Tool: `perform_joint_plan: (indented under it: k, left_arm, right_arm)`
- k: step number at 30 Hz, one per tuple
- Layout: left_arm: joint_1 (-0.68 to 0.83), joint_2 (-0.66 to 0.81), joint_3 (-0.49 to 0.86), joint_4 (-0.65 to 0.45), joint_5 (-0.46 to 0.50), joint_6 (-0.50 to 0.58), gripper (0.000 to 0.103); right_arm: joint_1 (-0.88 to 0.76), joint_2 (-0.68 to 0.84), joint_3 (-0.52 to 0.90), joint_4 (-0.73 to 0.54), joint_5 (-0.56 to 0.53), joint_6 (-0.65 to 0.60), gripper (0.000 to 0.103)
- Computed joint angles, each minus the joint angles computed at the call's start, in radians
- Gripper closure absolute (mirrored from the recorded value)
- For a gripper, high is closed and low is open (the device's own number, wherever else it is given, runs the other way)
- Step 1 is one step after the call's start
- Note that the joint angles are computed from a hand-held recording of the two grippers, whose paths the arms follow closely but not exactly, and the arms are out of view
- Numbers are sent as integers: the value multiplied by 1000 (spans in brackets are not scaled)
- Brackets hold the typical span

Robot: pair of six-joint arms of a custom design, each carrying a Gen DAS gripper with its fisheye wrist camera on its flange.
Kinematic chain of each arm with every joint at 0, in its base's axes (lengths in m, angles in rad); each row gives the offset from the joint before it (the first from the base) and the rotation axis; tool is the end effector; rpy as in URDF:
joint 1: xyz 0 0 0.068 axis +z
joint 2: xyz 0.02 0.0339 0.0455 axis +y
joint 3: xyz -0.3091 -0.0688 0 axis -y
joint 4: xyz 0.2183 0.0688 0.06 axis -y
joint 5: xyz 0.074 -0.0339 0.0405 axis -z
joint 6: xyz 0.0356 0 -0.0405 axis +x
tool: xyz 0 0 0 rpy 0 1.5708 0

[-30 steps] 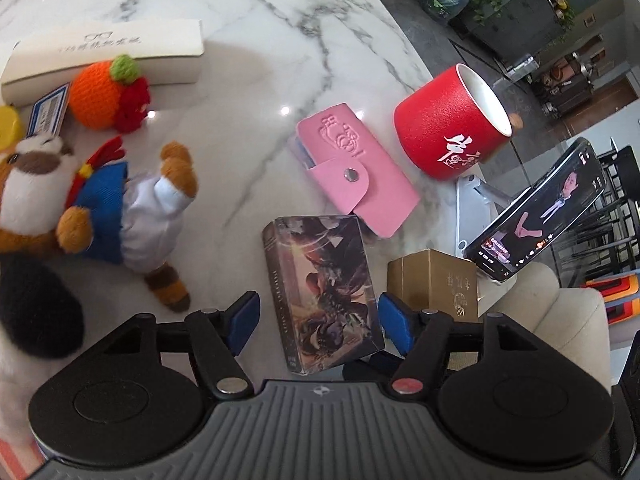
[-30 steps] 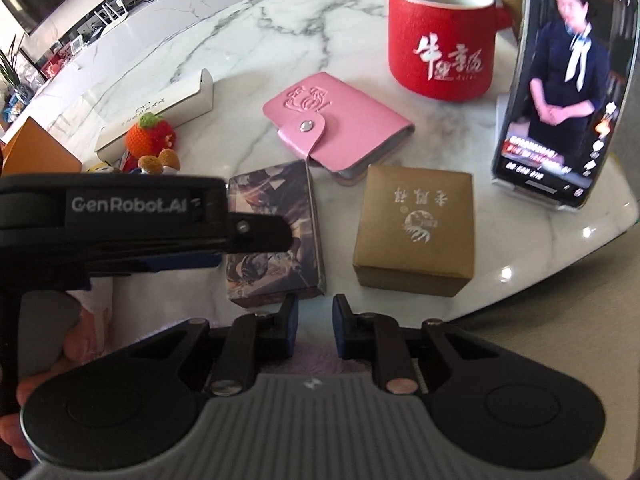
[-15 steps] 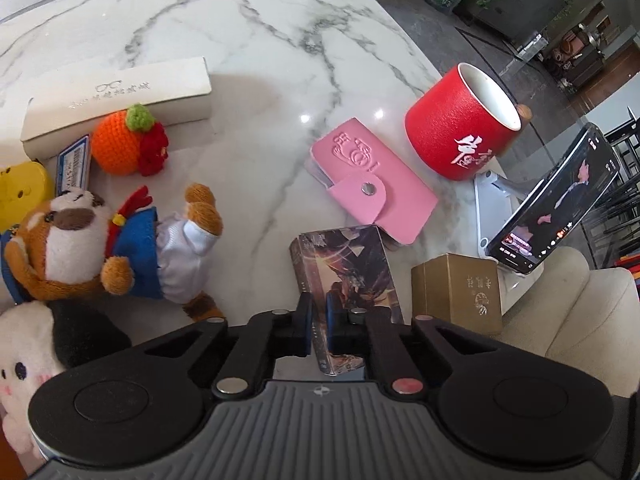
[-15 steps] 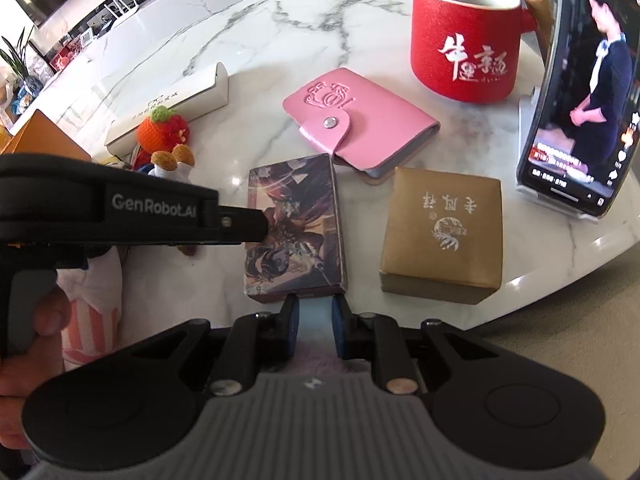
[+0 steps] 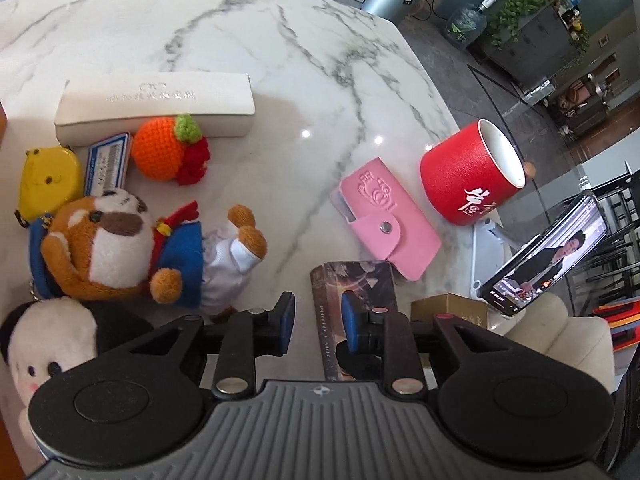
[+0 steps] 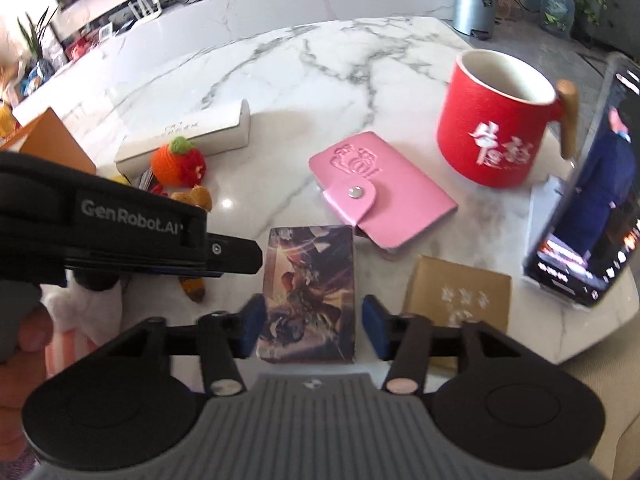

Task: Organize objects
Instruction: 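Grasp the photo card box with the left tool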

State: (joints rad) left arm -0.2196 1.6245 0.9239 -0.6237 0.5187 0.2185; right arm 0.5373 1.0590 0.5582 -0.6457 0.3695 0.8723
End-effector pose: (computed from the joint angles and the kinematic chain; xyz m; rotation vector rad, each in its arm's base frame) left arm 0.2575 -0.0756 0.2255 0.6995 2.7180 -0.7445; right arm 0.1209 0.0571 0.2331 0.5334 2.5309 -0.0073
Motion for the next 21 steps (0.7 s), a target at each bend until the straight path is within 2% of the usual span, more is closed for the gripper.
perform_joint_plan:
  k: [3, 6, 8, 9, 11, 12, 17, 21]
  left_arm:
    - [3, 2, 9, -13, -3, 16, 74]
    - [13, 17, 17, -34, 21, 20, 73]
    - [22, 25, 19, -45, 40, 19, 68]
    - [24, 26, 19, -49, 45, 17, 66]
    - [31, 28, 19, -60, 55, 24, 54]
    - [33, 32, 20, -68, 58, 29, 52]
    - [46, 60, 19, -94, 83, 18, 42]
    - [44, 84, 15, -109, 100, 21, 41]
  right_arm:
    - [-3, 63, 21, -4, 3, -15, 37]
    - [-67, 110, 22, 17, -53, -57, 37]
    - [-111, 115, 12, 40, -98, -83, 41]
    - [-124, 110, 5, 51, -114, -88, 43]
    - [-129, 101, 0, 54, -118, -84, 43]
    - [-131, 90, -8, 61, -124, -71, 43]
    - [-175, -7, -54, 98, -219, -10, 44]
    - [-251, -75, -107, 165, -362, 19, 43]
